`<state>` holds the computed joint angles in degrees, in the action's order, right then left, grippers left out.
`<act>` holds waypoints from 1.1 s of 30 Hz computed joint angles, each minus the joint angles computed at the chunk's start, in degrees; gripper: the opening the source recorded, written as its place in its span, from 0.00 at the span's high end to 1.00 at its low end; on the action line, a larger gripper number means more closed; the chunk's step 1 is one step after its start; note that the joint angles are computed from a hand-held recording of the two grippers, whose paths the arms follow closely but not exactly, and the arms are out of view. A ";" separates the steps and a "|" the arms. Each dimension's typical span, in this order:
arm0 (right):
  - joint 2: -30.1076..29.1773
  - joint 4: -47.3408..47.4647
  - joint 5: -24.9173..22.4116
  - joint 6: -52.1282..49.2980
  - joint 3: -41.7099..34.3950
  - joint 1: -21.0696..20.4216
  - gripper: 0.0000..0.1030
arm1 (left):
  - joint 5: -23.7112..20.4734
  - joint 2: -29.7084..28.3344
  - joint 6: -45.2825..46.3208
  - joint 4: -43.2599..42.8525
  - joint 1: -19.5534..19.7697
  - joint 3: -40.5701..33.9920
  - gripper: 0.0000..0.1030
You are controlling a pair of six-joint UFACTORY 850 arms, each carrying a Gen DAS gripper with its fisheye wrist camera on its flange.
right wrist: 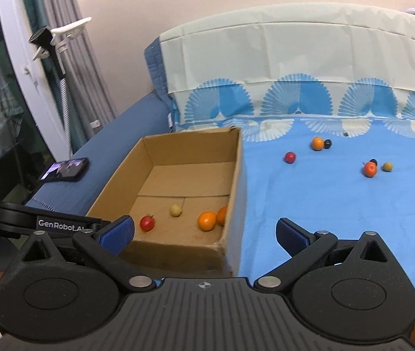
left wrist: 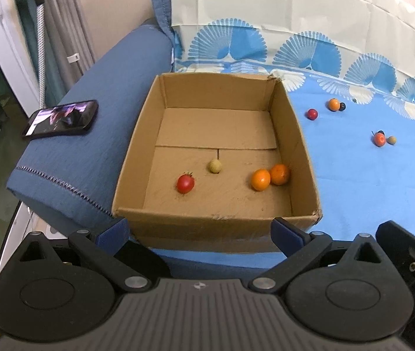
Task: Organize fruits
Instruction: 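Lift both open tools away from the box, then reach the left tool to a red tomato while the right tool reaches a mandarin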
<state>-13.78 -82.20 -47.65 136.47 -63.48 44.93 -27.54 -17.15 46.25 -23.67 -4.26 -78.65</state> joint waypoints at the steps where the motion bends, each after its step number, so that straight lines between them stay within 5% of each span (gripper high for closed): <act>1: 0.42 -0.05 -0.19 0.46 0.55 -0.18 0.01 | 0.09 -0.09 -0.22 0.16 -0.42 -0.16 0.00; 12: 6.80 3.78 -7.61 3.88 8.86 -2.82 0.01 | -3.32 -4.14 -3.27 1.41 -6.61 -5.83 0.00; 18: 9.86 7.00 -10.32 4.08 13.67 -6.96 0.01 | -1.65 -8.57 -7.96 5.97 -11.87 -10.21 0.00; 25: 10.49 6.31 -7.13 4.95 17.54 -14.86 0.01 | -0.09 -17.30 -14.27 10.96 -17.65 -19.07 0.00; 33: 5.44 -3.33 1.56 8.60 17.76 -26.88 0.01 | -5.50 -34.67 -22.07 15.07 -22.69 -40.24 0.00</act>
<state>-8.34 -85.53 -46.09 145.07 -45.72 18.04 -33.03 -51.82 24.18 -8.60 -26.95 -118.90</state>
